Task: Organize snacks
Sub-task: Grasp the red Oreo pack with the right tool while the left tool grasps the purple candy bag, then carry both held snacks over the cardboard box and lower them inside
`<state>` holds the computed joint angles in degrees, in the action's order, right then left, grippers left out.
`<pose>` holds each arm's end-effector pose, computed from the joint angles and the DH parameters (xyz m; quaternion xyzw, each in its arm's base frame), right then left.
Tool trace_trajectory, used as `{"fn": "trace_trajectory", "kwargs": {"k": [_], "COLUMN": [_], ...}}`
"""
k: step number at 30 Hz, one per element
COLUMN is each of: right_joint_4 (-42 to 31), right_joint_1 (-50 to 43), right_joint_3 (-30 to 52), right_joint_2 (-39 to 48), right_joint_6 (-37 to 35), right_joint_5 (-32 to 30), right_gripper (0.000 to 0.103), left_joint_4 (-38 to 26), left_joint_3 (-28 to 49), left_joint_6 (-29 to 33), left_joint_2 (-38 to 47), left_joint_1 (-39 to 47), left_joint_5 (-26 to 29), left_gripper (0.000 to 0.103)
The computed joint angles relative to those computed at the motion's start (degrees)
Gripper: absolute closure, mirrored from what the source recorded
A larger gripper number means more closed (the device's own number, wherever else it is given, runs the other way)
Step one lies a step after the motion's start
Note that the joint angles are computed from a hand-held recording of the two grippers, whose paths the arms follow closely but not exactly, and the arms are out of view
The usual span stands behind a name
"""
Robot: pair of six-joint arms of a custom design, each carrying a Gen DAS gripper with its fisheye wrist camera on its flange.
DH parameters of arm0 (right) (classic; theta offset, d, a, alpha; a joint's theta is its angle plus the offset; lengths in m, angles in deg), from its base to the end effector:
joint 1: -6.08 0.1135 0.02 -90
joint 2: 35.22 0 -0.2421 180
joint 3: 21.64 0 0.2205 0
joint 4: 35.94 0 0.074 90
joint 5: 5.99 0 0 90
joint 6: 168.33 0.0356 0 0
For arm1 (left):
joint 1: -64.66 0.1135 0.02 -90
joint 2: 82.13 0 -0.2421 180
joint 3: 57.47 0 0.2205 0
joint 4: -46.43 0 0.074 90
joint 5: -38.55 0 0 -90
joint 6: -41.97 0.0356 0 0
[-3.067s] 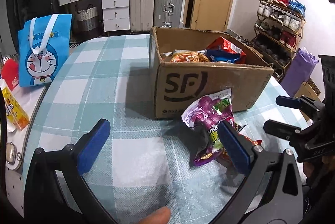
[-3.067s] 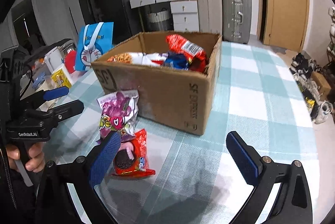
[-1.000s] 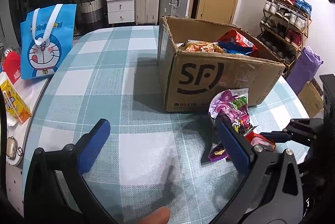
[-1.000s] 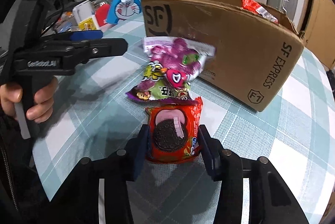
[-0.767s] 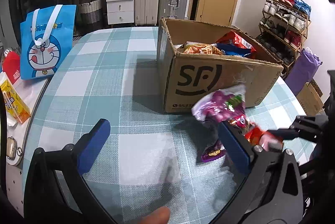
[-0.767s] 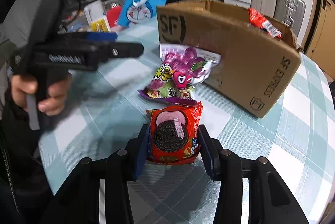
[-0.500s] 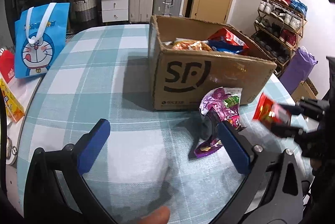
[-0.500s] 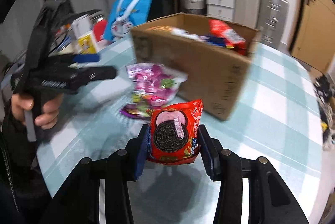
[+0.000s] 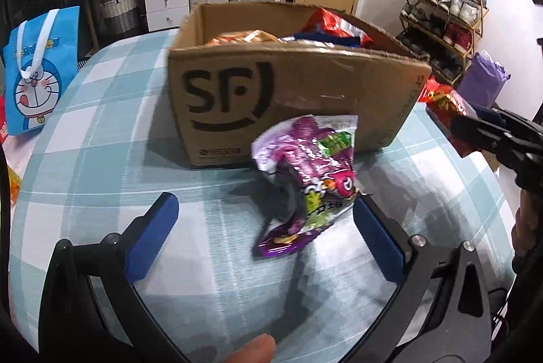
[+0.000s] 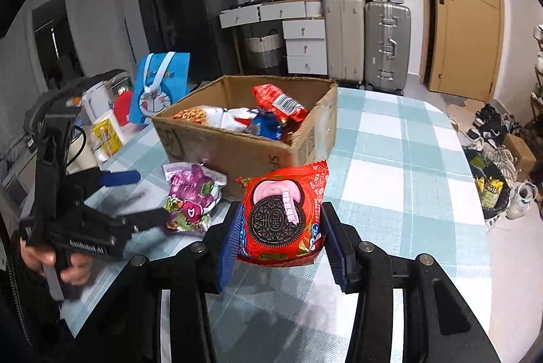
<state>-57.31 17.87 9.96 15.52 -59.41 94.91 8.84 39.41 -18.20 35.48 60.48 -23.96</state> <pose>0.1560 0.0257 0.1579 0.0959 0.8999 0.0272 0.4247 0.3916 -0.0451 0.1601 0.3353 0.8747 -0.1640 0.3093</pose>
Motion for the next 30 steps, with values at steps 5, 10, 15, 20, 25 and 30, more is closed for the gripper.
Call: {"fn": "trace_trajectory", "kwargs": {"k": [5,10,15,20,25,30], "right_joint_4": [0.1,-1.2,-2.4,-3.8,-4.5,-4.4], "right_joint_1": [0.1,-0.3,-0.1,-0.7,0.6,2.4], "right_joint_3": [-0.3,-0.5,-0.5,-0.3,0.0,0.2], "right_joint_2": [-0.8,-2.6,-4.5,-6.2,-6.9,-6.8], "right_joint_6": [0.7,0.8,0.8,0.8,1.4,1.8], "right_joint_5": [0.0,-0.3,0.2,0.3,1.3,2.7], "right_gripper": [0.057,0.057,0.057,0.057,0.057,0.057], "left_joint_4": [0.4,-2.0,-3.6,-4.5,-2.1,0.1], "left_joint_3": [0.6,4.5,7.3,8.6,5.6,1.7], "left_joint_6": [-2.3,-5.6,-6.7,-5.2,-5.2,-5.2], "left_joint_2": [0.5,3.2,5.5,6.7,5.2,2.5], "left_joint_1": [-3.5,-5.4,-6.2,-6.9,-7.1,-6.2], "left_joint_5": [-2.8,-3.7,-4.3,-2.9,0.0,1.6], "left_gripper": [0.0,0.0,0.003,0.025,0.051,0.054]}}
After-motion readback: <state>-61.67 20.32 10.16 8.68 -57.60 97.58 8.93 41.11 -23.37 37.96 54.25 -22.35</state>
